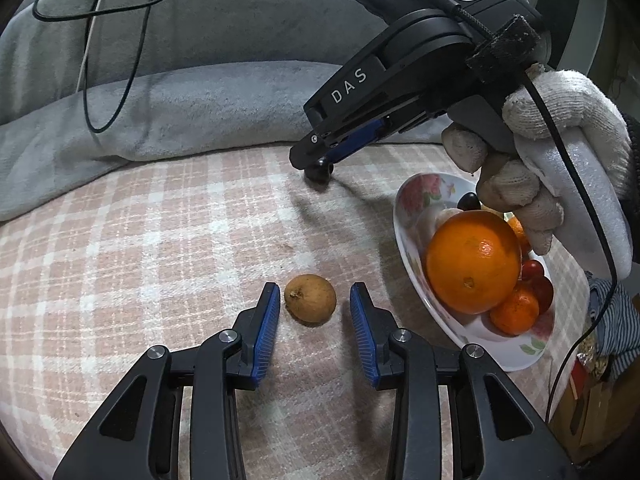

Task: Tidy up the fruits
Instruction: 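Close the right gripper on the dark plum while the left gripper closes on the longan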

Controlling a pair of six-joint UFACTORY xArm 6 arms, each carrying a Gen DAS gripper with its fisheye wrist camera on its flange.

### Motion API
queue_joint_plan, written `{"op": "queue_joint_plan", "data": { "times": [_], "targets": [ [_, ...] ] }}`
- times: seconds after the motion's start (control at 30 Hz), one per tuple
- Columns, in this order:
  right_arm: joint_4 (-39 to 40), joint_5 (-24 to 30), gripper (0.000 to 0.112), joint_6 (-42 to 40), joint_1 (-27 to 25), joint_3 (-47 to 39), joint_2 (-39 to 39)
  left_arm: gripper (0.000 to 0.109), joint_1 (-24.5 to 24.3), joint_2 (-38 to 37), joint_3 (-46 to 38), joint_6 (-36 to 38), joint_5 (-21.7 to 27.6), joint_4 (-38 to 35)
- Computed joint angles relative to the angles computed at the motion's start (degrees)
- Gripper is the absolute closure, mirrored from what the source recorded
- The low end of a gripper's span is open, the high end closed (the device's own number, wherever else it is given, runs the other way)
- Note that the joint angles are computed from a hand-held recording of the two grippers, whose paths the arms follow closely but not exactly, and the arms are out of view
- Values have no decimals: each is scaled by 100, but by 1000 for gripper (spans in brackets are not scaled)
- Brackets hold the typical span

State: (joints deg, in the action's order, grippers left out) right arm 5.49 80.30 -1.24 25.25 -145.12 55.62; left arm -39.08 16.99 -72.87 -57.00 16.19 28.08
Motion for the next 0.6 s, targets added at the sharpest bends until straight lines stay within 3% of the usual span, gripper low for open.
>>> {"op": "queue_joint_plan", "data": {
  "times": [0.3, 0.6],
  "targets": [
    [-86, 172, 84, -23, -34, -318, 236, 75, 1, 158, -107, 200, 13, -166],
    [-44, -351, 87, -124, -99, 755, -361, 82, 83, 363, -328, 246, 72, -106]
  ]
}}
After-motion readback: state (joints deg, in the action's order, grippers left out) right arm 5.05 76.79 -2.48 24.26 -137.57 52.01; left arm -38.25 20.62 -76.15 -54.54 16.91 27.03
